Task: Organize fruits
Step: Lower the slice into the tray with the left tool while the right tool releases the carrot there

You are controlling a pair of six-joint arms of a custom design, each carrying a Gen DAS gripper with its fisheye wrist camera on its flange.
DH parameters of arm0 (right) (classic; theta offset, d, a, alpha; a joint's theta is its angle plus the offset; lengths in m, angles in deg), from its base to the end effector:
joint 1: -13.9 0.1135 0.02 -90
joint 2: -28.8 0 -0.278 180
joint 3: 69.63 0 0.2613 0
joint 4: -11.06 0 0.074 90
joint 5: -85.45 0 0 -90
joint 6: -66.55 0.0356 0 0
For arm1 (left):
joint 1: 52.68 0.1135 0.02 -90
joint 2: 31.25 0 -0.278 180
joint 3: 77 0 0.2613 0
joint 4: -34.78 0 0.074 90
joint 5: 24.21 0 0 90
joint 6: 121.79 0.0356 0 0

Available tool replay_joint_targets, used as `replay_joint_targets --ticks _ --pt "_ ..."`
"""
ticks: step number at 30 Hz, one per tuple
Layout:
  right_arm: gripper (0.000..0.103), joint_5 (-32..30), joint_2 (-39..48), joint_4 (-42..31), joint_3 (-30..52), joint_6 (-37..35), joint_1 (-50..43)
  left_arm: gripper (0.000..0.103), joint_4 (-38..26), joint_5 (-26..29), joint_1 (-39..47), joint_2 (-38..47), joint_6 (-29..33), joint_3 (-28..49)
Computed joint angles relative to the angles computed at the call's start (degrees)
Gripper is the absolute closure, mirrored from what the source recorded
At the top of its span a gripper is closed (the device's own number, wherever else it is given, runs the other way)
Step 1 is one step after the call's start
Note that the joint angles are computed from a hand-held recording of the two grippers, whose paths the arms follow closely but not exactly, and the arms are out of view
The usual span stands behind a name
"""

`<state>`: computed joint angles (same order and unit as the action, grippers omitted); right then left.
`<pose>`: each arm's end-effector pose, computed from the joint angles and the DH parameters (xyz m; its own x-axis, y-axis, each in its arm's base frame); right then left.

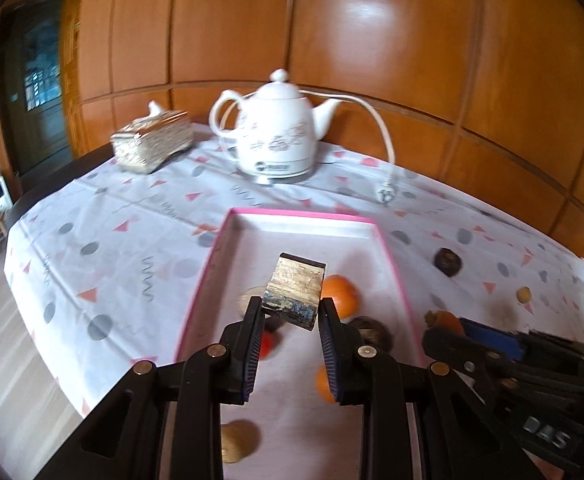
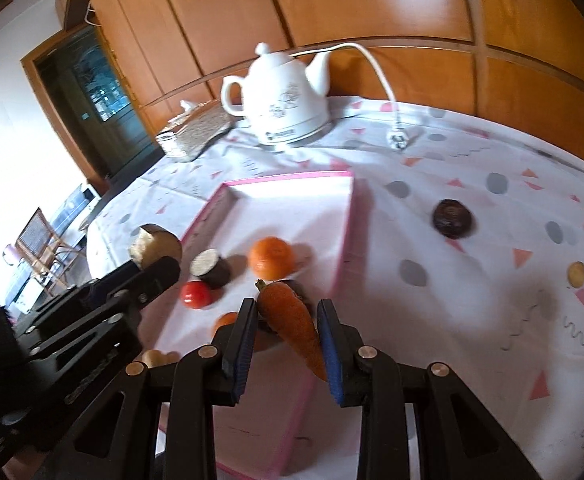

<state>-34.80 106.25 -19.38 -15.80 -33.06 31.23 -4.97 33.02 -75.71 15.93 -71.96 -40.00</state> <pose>0.2433 0.0947 0.1954 -0.6720 -0.3607 -0.6468 -0.6610 0.6859 0.3042 0.1503 -0.0430 0.1917 -0.5435 -0.3583 -0.7591 -0.4480 0.8886 -0.0987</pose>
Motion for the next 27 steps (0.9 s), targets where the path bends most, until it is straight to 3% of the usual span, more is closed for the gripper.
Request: replay_joint_targets --ticks 10,27 --pt "0.071 -2.4 1.3 -1.5 -0.7 1.3 5.8 0.075 -0.8 5.5 9.9 -4.8 2.1 -3.2" --pt "0.070 1.1 -0.8 1.2 -3.5 2.2 1.2 0.069 0.2 2.8 1.1 1.5 -1.8 -1.2"
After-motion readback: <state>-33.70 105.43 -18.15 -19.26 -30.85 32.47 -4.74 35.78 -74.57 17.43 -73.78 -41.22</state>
